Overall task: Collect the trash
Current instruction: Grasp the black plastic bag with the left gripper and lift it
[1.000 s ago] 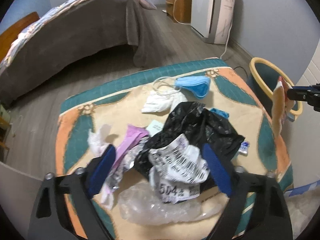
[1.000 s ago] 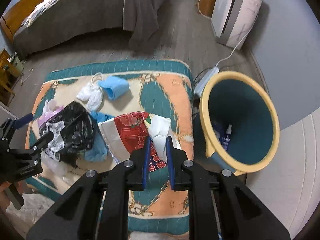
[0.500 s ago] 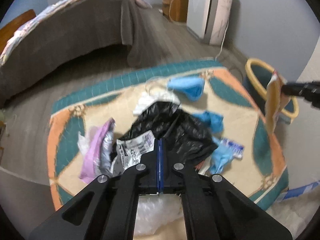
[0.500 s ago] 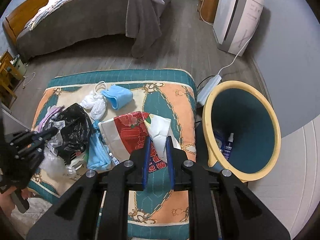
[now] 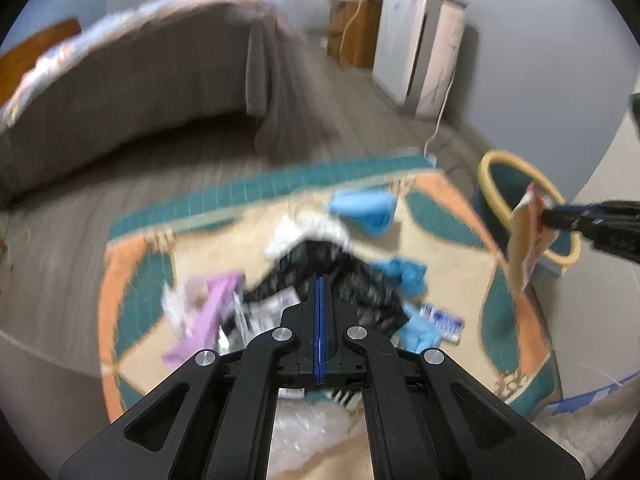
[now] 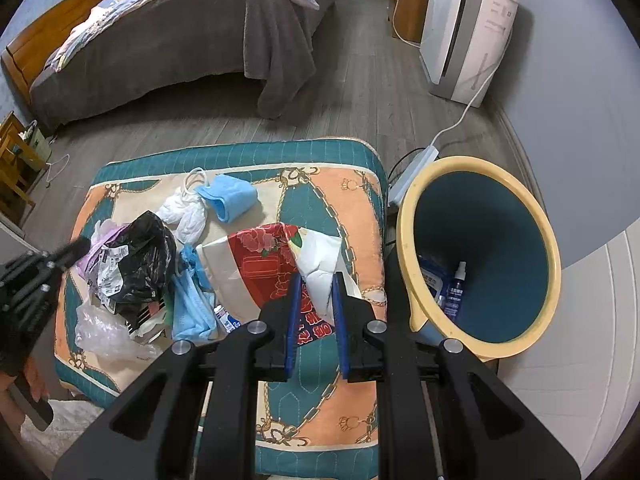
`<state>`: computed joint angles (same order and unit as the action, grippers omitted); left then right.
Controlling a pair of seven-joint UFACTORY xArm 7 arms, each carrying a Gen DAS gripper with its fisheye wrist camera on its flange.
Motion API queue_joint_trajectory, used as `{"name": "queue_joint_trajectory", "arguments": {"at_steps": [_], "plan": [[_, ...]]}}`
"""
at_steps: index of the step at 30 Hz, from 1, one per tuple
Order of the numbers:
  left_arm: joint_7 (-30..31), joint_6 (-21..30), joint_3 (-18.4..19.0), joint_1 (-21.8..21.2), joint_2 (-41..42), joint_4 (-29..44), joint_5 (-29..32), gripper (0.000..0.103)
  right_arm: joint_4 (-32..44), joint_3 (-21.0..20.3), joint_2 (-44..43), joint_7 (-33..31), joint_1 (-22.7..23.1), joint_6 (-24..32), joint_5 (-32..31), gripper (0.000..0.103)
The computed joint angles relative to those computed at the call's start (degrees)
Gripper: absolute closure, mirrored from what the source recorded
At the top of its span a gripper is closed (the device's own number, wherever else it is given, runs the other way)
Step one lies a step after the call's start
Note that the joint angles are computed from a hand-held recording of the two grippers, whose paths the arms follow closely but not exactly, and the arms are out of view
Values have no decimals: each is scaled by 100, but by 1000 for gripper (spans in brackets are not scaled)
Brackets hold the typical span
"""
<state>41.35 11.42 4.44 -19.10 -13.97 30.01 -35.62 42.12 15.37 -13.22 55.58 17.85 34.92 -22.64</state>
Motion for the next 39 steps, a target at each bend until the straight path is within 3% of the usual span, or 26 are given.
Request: {"name": "queue_joint_trajectory", "arguments": {"at_steps": [1,3,4,5,8,10,11,13,15,18,23,27,31,34,36,39], "plan": [[-225,-5,-110,134,90,-6,184,87,-3,-2,4,-11,5,-2,6,88],[-765,-223,-416,481,283,-86,733,12,16,2,27,-18,12,22,6,88],[-830,-398,-434,495,325,-150,795,10,28,5,41,-11,14,30,2,88],[-656,-430,-219,269,388,-141,616,11,34,1,52,-15,19,33,4,88],[-658,-119,-217,307,554,-23,704,16,49,-9,83,-17,30,46,3,88],[-851,-1,-380,479,637,6,1035,41,58,-20,111,-24,40,43,16,88],[-832,79,-427,508,672,25,1140,58,63,-26,121,-36,46,50,23,88],[-728,-24,-486,512,630,-32,1173,68,64,-31,125,-43,55,56,22,88],[-541,-148,-446,419,533,-92,1015,97,58,-37,117,-37,54,50,15,88],[47,-246,-146,42,324,-104,276,102,53,-41,101,-13,47,33,11,88],[499,-449,107,-357,-6,-152,-307,102,22,-44,45,34,26,-14,7,88],[567,-361,288,-557,-126,-104,-432,102,-90,-81,-75,57,-28,-100,94,88],[284,-292,73,-284,140,-35,-139,102,-122,-61,-100,7,-55,-91,173,88],[46,-291,-119,-63,371,24,169,87,-91,-48,-59,-60,-44,-93,204,88],[336,-328,-14,-220,434,45,-191,53,-35,-26,0,-65,-45,-64,172,88],[965,-353,8,-415,536,115,-897,48,-6,-32,47,-68,-28,-41,172,88]]}}
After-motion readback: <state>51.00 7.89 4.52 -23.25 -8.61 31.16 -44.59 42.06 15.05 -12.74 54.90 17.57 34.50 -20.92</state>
